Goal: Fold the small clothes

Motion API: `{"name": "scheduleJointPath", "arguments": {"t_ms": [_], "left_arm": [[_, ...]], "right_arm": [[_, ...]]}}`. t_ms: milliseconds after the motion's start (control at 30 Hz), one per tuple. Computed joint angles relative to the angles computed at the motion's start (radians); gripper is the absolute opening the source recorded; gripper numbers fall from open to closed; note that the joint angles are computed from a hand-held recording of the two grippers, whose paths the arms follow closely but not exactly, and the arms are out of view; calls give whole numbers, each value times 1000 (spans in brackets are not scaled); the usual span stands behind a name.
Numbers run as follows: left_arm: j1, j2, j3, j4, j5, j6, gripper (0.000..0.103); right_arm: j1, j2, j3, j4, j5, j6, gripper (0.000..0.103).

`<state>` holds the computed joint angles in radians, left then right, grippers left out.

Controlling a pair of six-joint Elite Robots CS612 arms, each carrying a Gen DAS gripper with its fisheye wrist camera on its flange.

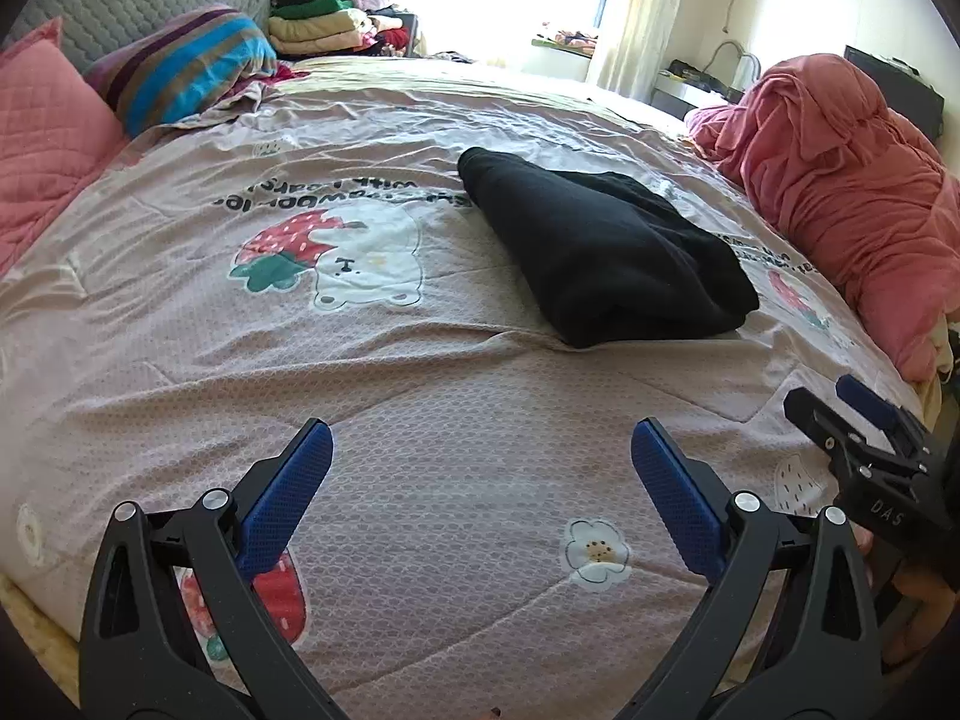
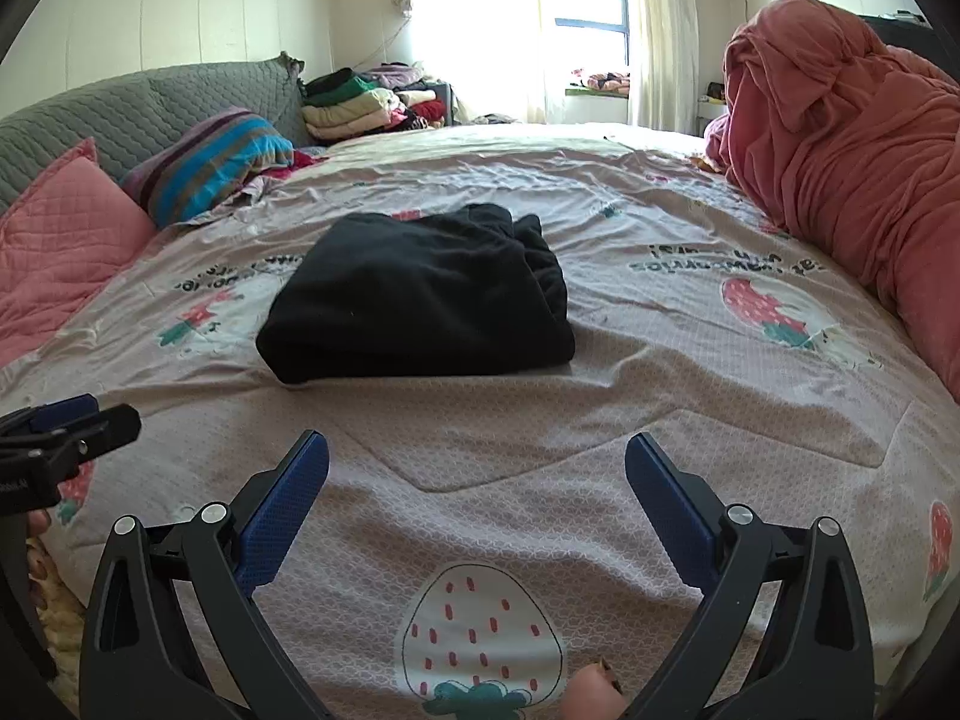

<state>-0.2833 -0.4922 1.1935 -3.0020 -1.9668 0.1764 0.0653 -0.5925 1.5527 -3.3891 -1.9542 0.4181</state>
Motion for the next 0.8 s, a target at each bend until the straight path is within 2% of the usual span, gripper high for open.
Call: {"name": "scheduleJointPath", "arguments": {"t_ms": [267,800], "left_arm": [[-1,7,-13,27,20,-14,94],[-4,4,-6,14,49,-8,94]], "right_arm": [[-3,7,-12,37,11,9,98],[-5,6,-15,54,25,14,98]]}}
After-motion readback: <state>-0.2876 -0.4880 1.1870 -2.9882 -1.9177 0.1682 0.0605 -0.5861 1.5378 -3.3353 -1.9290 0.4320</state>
